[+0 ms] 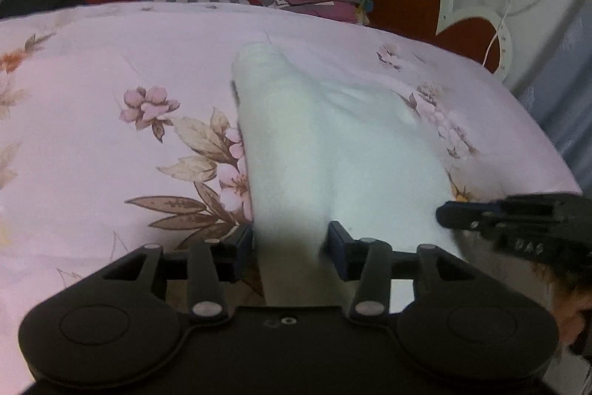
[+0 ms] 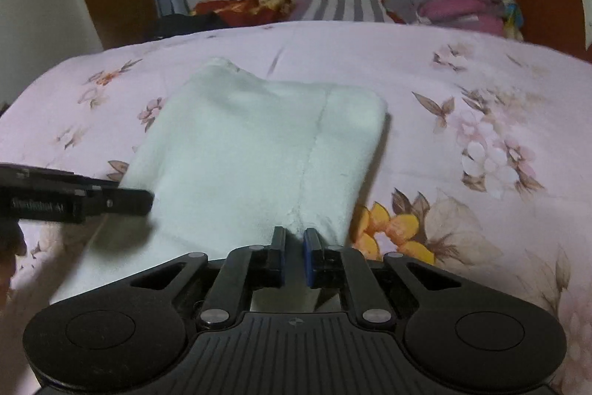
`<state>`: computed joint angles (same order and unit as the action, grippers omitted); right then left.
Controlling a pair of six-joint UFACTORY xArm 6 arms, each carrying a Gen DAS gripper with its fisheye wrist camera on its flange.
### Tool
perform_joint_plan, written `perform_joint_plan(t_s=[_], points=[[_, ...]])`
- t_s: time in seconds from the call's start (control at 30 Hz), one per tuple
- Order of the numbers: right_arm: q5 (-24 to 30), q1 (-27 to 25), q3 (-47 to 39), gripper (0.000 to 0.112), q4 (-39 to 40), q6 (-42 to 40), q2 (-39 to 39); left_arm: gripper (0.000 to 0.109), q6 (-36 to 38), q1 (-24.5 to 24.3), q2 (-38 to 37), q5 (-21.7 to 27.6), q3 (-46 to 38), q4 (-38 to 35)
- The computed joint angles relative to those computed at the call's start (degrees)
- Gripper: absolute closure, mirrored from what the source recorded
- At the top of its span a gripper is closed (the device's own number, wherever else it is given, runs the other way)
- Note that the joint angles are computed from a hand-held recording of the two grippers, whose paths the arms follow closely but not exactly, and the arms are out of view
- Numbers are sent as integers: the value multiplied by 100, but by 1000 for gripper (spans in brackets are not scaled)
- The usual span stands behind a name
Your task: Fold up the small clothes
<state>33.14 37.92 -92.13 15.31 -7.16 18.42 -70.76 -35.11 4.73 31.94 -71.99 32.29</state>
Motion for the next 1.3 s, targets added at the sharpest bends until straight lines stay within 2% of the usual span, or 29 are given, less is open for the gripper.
perform_joint_plan(t_s=[0.07, 0.1, 0.13, 0.17, 0.23, 0.27, 0.3, 0.33, 0.37, 0.4, 0.43, 0.47, 0.5, 0.57, 0.63, 0.7, 0.77, 0.83, 0.9, 1.0, 1.13, 1.2, 1.3], points=[[196, -47, -24, 104, 89, -95, -79, 62, 192, -11, -45, 118, -60, -265], [131, -66, 71, 104, 183, -94, -188, 55, 164, -51, -48, 255, -161, -154], [-36, -87, 205, 104, 347, -146, -319, 40, 29, -142, -77, 483, -242, 188], [-98, -121, 284, 104, 526, -252, -415, 36, 24, -164, -108, 566, -261, 359], [-162, -175, 209, 104, 577, -158, -381, 38, 95, -134, -132, 464, -231, 194], [-270, -229, 203, 95, 688, 19, -356, 38, 62, -86, -138, 356, -193, 105], [-340, -288, 169, 52, 926, 158, -307, 38, -33, -57, -158, 273, -148, 99], [-426, -325, 152, 32, 1073, 380, -289, 36, -60, -36, -145, 277, -159, 67], [-648, -365, 268, 25, 1289, 474, -320, 33, -63, -26, -134, 284, -165, 33], [-630, -426, 263, 28, 1679, 329, -312, 29, -67, -11, -147, 226, -137, 16], [-372, -516, 102, 32, 2029, 169, -212, 19, -110, 7, -155, 166, -108, -18], [-46, -609, -83, 39, 2292, 67, -102, 17, -148, 31, -157, 117, -85, -84], [244, -699, -210, 42, 2548, -5, -12, 17, -194, 75, -188, -21, -4, -172], [690, -859, -398, 48, 3155, -275, 159, 27, -282, 181, -207, -365, 151, -380], [1016, -977, -506, 51, 3497, -364, 303, 31, -353, 262, -192, -542, 224, -540], [1285, -1082, -569, 51, 3806, -444, 427, 30, -349, 349, -187, -793, 344, -784], [1572, -1172, -646, 51, 4162, -478, 544, 29, -182, 448, -174, -1284, 557, -1340], [1691, -1234, -630, 51, 4568, -523, 618, 30, -34, 507, -147, -1707, 745, -1842], [1679, -1248, -620, 51, 4798, -593, 659, 31, -80, 534, -108, -1818, 743, -1850], [1870, -1269, -851, 51, 4950, -609, 858, 37, -32, 523, 5, -1703, 585, -1839], [2028, -1151, -1376, 51, 4706, -692, 1180, 43, 71, 438, 262, -1008, 40, -1694], [1874, -1050, -1469, 67, 4405, -713, 1215, 47, 61, 380, 445, -592, -325, -1613], [1597, -904, -1432, 72, 3922, -673, 1145, 56, 206, 275, 700, 17, -865, -1388]])
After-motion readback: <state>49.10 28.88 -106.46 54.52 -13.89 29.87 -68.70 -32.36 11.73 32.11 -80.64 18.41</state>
